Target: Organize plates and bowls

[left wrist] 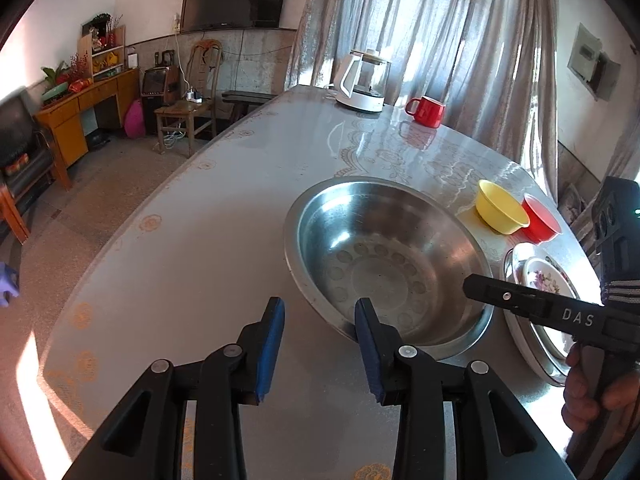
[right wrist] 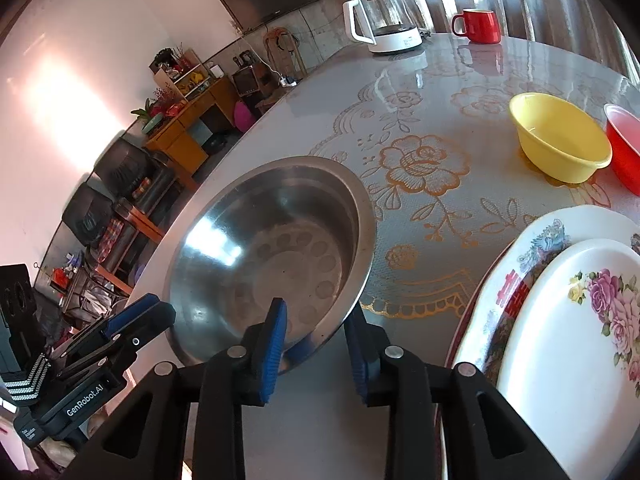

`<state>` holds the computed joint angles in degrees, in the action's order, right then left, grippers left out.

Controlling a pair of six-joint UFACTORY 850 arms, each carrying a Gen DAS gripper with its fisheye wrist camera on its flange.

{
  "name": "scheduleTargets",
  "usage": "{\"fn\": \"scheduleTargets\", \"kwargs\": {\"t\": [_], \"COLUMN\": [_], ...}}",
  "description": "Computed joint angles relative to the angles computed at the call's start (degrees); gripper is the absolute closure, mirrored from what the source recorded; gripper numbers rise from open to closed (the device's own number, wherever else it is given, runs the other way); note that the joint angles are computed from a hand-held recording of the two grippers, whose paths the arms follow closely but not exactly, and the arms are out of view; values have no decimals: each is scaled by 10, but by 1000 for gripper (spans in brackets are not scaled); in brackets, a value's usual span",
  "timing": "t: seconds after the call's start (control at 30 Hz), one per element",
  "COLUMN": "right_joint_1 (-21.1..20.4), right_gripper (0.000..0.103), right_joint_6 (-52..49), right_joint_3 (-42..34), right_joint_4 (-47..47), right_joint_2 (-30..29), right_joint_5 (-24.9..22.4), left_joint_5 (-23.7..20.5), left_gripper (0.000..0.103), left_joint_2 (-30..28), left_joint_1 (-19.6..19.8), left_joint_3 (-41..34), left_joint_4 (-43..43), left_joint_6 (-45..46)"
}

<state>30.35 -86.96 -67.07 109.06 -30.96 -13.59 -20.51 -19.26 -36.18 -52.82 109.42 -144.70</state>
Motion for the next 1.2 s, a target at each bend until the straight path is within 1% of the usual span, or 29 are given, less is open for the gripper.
{"fn": "scheduleTargets", "kwargs": {"t": [0.1,0.2,0.27,0.33,0.4,0.67,0.77,0.8,0.97,1.07,1.2], "right_joint_1": [-4,-11,-16,-21,-26,-44,-51,-53,-58,-59,-60], "right_gripper": [72,70,68,68,67,67,67,67,67,67,67], "right_joint_6": [-41,-76,-97,-120,-146,-206,-215,-217,-230,-238,-241], "right_joint_3": [10,23,32,41,50,82,89,90,101,106,109], "right_joint_4": [46,89,116,145,178,265,285,291,315,328,334], "right_joint_2": [8,19,26,33,39,62,64,64,69,73,75], "right_joint_5": [-4,-12,-15,-18,-20,-29,-33,-34,-39,-42,-42], "left_joint_5": [-16,-27,-42,-56,-70,-113,-124,-128,-133,-151,-163], "left_gripper": [66,65,63,58,56,56,49,47,47,47,47], "left_joint_2": [1,3,3,3,3,-6,-11,-13,-10,-7,-1], "left_joint_1": [-4,-8,-14,-19,-24,-36,-38,-39,-43,-46,-48], "left_joint_3": [-1,-1,-2,-3,-4,-17,-20,-21,-13,-11,-8], "left_joint_4": [-39,-62,-82,-92,-104,-167,-188,-193,-198,-199,-193], "left_joint_6": [44,67,88,98,114,183,206,211,206,203,195]}}
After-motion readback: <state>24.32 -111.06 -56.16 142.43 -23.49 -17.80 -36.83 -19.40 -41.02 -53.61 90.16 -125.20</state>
